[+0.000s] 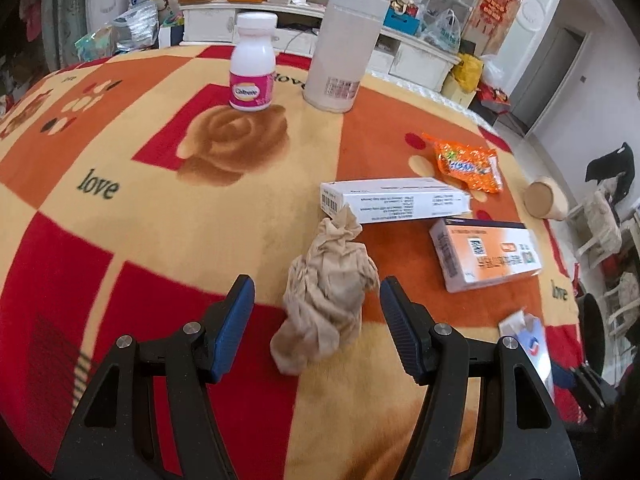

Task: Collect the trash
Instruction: 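Grasp the white medicine box with the right tool while the left tool grasps the beige crumpled cloth, then carry the medicine box and beige cloth over to the black bin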

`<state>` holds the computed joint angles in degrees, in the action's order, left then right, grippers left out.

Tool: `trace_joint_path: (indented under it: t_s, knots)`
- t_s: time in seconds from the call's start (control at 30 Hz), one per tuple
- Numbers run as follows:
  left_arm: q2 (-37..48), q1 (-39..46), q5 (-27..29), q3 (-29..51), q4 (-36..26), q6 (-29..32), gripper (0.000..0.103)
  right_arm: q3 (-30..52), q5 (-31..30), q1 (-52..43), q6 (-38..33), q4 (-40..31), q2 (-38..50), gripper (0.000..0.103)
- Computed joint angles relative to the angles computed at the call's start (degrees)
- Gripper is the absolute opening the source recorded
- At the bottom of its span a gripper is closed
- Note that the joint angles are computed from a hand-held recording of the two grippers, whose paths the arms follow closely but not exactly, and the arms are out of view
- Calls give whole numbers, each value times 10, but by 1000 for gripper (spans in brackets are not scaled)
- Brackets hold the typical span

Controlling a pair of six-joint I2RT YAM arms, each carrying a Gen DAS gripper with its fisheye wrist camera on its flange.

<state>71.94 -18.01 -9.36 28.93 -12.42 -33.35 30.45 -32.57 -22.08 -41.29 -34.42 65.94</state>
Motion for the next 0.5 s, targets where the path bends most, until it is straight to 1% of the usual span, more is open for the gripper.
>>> trace_joint_path:
  t_s: [0.07, 0.17, 0.23, 0.27, 0.3, 0.33, 0.4, 0.5]
  knots:
    - [27, 4, 5, 5, 14, 5, 64, -7, 7, -5, -10, 0, -12, 53]
    - [44, 8, 14, 3, 30, 5, 63, -10, 0, -18, -22, -2, -12, 53]
    - [41, 9, 21, -5, 40, 6, 52, -14, -1, -19, -24, 5, -14, 53]
    - [39, 7, 20, -5, 37, 6, 40, -16, 3, -12, -19, 10, -16, 53]
    - [36, 3, 19, -6, 34, 6, 31, -17, 7, -6, -16, 16, -18, 53]
    - [28, 1, 22, -9, 31, 5, 31, -20, 13, 4, -14, 23, -21, 53]
    - [9, -8, 31, -15, 23, 0, 28, -19, 17, 13, -11, 29, -20, 46]
    - [-27, -39, 22, -20, -3, -15, 28, -5, 2, 6, -14, 14, -8, 46]
